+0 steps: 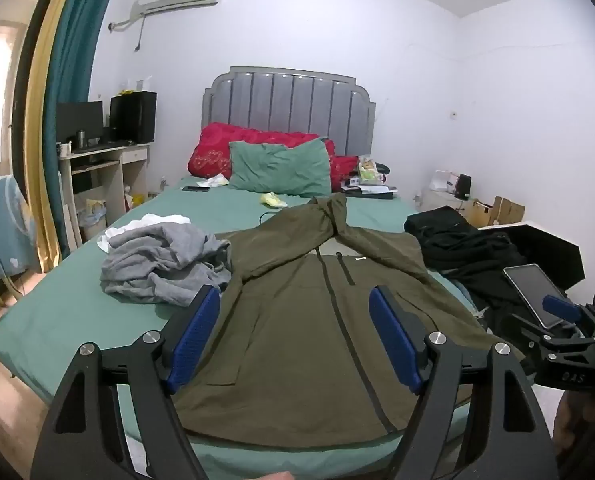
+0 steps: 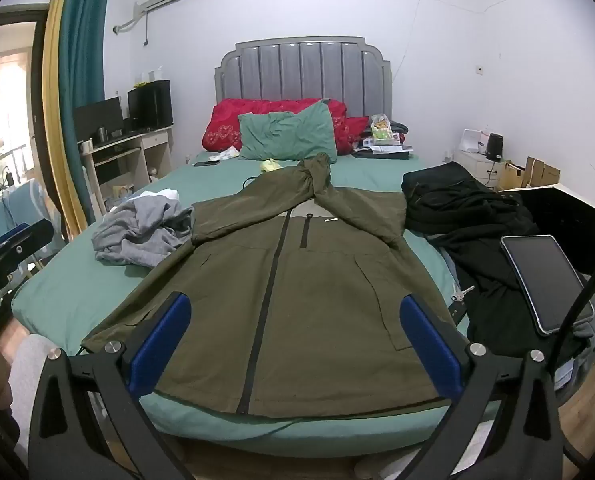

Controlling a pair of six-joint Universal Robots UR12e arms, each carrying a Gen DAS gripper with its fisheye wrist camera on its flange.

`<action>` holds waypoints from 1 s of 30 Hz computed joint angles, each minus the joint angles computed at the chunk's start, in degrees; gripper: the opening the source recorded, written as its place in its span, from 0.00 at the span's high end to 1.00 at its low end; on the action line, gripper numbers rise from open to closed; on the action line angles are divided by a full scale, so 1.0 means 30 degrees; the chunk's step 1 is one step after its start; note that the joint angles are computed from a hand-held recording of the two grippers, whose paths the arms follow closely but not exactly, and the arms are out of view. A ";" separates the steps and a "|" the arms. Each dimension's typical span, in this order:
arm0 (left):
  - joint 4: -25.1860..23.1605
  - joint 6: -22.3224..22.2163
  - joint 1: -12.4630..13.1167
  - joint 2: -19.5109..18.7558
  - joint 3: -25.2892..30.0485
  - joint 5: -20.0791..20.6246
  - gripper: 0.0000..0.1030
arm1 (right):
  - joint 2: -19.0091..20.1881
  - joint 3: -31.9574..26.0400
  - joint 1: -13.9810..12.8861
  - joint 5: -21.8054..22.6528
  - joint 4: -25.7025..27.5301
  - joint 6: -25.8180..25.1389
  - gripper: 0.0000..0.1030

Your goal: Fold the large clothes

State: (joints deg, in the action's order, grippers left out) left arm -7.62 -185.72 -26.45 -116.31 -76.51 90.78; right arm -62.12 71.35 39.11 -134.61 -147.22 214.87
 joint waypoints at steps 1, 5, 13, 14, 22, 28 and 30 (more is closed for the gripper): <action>-0.0282 0.0054 -0.0010 0.0021 0.0044 0.0050 0.22 | -0.0002 -0.0015 -0.0003 0.0022 0.0068 0.0014 0.00; -0.0238 0.0108 0.0031 0.0030 0.0028 -0.0119 0.22 | 0.0001 -0.0014 -0.0005 0.0058 0.0086 0.0061 0.00; -0.0171 0.0218 0.0212 0.0058 -0.0209 -0.0821 0.22 | 0.0017 -0.0031 0.0002 0.0083 0.0098 0.0100 0.00; -0.0168 0.0181 0.0199 0.0094 -0.0251 -0.0709 0.22 | 0.0021 -0.0038 0.0007 0.0082 0.0105 0.0100 0.00; -0.0621 0.0073 0.0097 0.0038 -0.0027 -0.0135 0.22 | 0.0023 -0.0032 0.0008 0.0091 0.0133 0.0136 0.00; -0.0441 0.0126 0.0047 0.0028 -0.0053 0.0114 0.22 | 0.0033 -0.0038 0.0011 0.0094 0.0140 0.0150 0.00; -0.0417 0.0108 0.0034 0.0027 -0.0065 0.0109 0.22 | 0.0037 -0.0039 0.0013 0.0090 0.0141 0.0151 0.00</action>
State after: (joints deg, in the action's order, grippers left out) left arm -8.87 -185.40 -26.35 -116.23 -76.71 91.11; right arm -62.01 71.23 39.15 -134.34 -146.80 215.33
